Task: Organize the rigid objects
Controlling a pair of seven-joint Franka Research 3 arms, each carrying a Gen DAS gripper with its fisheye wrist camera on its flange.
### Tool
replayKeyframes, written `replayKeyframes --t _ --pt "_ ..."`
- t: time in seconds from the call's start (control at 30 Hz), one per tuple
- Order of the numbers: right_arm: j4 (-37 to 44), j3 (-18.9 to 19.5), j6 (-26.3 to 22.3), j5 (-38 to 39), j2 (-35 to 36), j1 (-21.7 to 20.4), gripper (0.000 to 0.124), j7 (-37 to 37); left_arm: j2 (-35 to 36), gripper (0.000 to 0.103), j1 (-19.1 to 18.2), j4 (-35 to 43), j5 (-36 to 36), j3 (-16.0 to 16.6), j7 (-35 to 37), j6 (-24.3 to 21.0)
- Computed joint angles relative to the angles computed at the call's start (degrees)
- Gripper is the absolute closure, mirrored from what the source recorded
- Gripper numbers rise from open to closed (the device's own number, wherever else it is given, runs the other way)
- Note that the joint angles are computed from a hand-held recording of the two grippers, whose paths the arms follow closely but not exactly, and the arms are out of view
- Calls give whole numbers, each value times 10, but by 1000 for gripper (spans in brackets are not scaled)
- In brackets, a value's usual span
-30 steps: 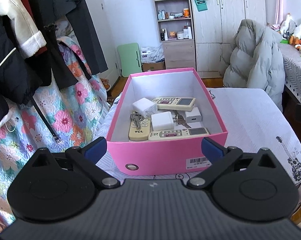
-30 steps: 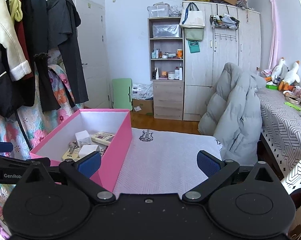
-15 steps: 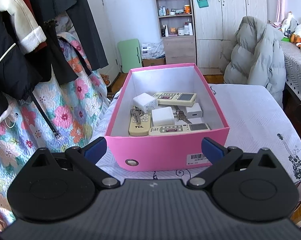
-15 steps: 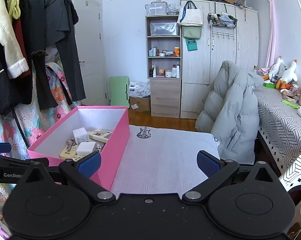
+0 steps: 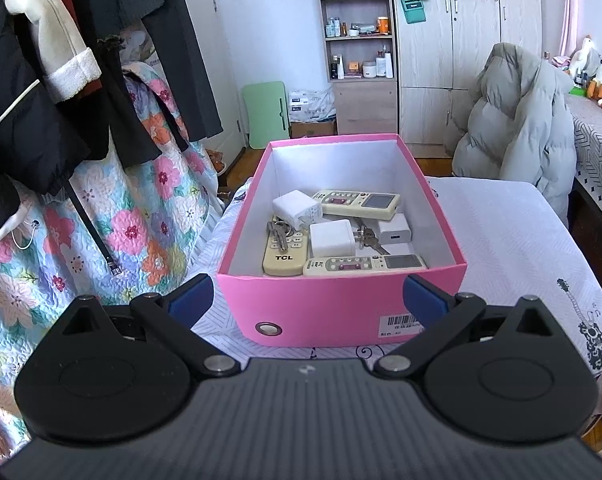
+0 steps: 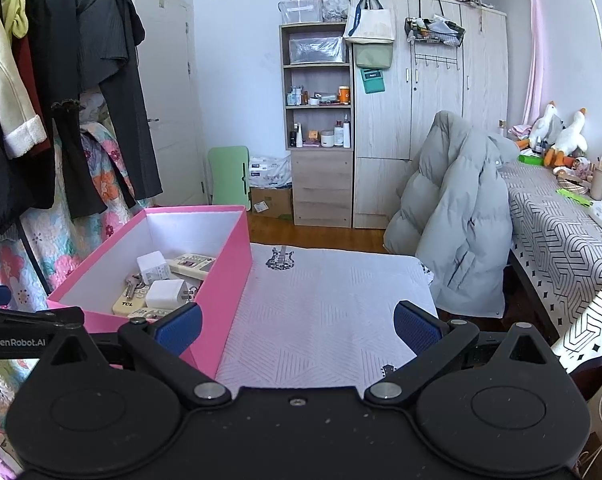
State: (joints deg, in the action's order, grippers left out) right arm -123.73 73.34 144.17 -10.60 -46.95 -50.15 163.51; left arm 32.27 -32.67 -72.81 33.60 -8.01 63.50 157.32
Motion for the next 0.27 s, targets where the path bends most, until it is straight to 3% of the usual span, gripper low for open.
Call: replayKeyframes --t 0.27 --pt "2 0 -2 -3 6 0 21 -2 -2 0 -2 -2 7 3 -6 0"
